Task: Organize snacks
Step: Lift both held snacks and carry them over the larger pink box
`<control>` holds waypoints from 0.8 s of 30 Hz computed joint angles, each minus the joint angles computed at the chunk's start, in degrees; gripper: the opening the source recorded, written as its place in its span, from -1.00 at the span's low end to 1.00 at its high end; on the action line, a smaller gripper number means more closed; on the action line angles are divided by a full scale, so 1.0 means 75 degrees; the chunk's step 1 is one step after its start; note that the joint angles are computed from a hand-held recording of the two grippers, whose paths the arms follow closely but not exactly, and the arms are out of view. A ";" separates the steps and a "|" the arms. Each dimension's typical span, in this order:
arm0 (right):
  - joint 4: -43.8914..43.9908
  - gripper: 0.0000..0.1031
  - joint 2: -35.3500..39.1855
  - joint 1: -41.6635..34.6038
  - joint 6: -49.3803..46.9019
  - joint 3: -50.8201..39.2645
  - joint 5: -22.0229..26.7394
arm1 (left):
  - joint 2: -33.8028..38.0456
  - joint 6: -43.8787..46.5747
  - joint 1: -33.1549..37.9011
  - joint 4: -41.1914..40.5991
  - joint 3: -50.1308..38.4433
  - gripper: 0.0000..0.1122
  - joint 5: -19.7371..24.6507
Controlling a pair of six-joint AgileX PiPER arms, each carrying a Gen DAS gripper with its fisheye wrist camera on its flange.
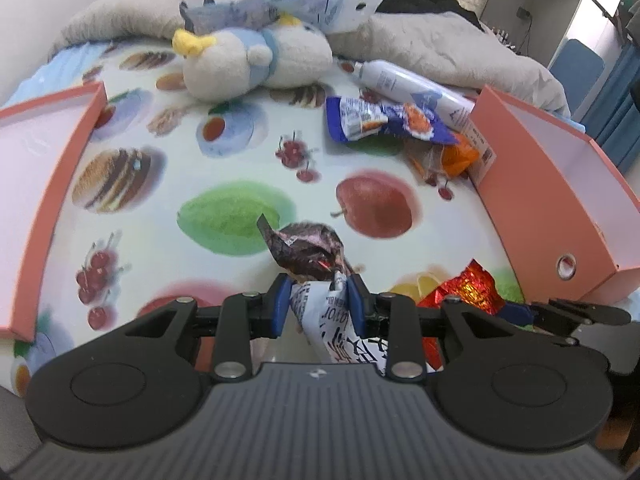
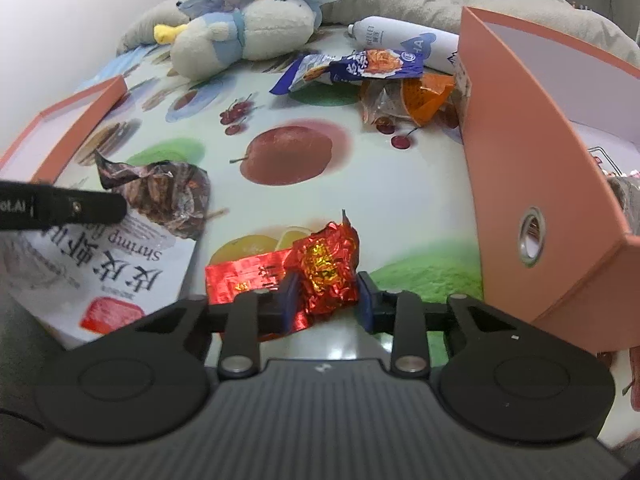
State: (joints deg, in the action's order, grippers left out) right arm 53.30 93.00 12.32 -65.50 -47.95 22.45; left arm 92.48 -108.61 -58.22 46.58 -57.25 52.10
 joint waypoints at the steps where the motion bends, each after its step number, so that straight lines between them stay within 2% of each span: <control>1: -0.0011 -0.35 -0.0057 -0.0038 -0.0004 -0.0002 0.0019 | -0.0029 0.0061 0.0000 -0.0011 -0.0059 -0.37 0.0074; 7: -0.0225 -0.36 -0.0626 -0.0209 0.0266 -0.0176 0.0246 | -0.0151 0.0544 0.0015 0.0075 -0.0584 -0.39 0.0548; 16: -0.0273 -0.38 -0.1243 -0.0578 0.0565 -0.0718 0.0725 | -0.0098 0.1557 0.0182 0.0048 -0.1574 -0.46 0.0902; 24: -0.0099 -0.38 -0.1343 -0.1154 0.0592 -0.1524 0.1206 | 0.0144 0.2504 0.0204 0.0373 -0.2943 -0.48 0.1509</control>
State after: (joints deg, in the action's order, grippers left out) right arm 52.56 82.93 3.66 -61.07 -59.38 31.50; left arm 93.57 -89.83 -56.68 49.38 -79.32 63.42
